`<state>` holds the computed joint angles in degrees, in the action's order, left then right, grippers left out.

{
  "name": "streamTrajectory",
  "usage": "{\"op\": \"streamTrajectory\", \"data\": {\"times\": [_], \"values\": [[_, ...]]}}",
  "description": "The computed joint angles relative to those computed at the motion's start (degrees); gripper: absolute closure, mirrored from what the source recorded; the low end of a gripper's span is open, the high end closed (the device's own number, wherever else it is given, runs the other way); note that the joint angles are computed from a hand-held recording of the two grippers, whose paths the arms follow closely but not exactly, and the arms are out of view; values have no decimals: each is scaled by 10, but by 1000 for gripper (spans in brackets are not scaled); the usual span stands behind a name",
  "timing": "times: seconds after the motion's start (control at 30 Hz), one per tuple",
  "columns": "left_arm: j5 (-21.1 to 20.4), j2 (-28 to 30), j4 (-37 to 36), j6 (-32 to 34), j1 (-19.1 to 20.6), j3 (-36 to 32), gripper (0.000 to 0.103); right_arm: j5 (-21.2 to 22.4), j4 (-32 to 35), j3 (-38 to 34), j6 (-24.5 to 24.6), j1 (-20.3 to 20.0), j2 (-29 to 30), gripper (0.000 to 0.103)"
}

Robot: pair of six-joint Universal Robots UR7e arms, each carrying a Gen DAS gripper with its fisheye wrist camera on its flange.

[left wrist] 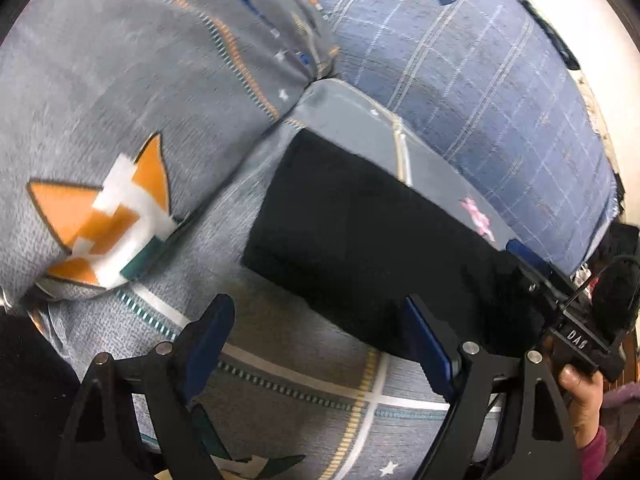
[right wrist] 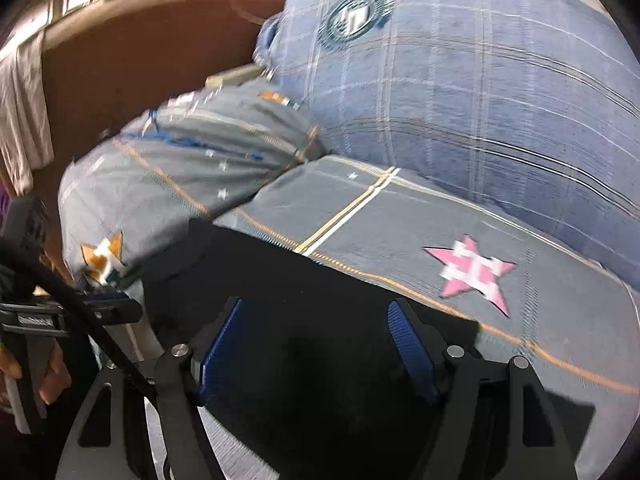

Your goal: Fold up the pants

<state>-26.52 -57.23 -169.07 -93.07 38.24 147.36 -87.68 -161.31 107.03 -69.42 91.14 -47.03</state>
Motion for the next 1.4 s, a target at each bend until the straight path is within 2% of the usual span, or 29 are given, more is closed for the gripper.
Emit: {"op": "streamTrajectory", "data": {"times": [0.07, 0.13, 0.33, 0.47, 0.6, 0.73, 0.8, 0.83, 0.87, 0.93, 0.97, 1.03, 1.13, 1.27, 1.33, 1.4], "values": [[-4, 10, -37, 10, 6, 5, 19, 2, 25, -19, 4, 7, 16, 24], [5, 14, -43, 10, 7, 5, 19, 1, 48, -39, 4, 16, 32, 22], [6, 28, -96, 43, 18, 2, 12, -20, 117, -100, -9, 47, 82, 20], [8, 30, -93, 67, 26, -5, 12, -37, 168, -139, -7, 67, 115, 20], [12, 44, -162, 88, 26, 7, 12, -37, 233, -178, -5, 82, 141, 20], [21, 49, -164, 76, 15, 17, 13, -53, 258, -199, -15, 98, 166, 20], [26, 46, -135, 70, 13, 13, 22, -73, 263, -205, -19, 107, 181, 20], [27, 46, -136, 87, 19, 5, 33, -85, 264, -205, -25, 110, 187, 22], [29, 46, -130, 89, 21, 3, 40, -92, 264, -203, -33, 112, 191, 39], [34, 52, -153, 110, 26, 3, 52, -99, 237, -187, -44, 114, 193, 52], [33, 57, -174, 122, 27, 5, 61, -92, 244, -185, -40, 113, 190, 67], [23, 63, -222, 154, 30, 7, 72, -75, 245, -180, -27, 109, 182, 75], [35, 41, -155, 131, 9, 6, 79, -45, 261, -177, -6, 100, 166, 83], [56, 13, -93, 122, -30, 2, 84, 15, 273, -157, 3, 85, 120, 85], [64, 11, -98, 151, -49, -7, 84, 50, 275, -141, 7, 76, 89, 86], [65, 24, -135, 223, -63, -29, 84, 85, 280, -133, 15, 65, 59, 86]]}}
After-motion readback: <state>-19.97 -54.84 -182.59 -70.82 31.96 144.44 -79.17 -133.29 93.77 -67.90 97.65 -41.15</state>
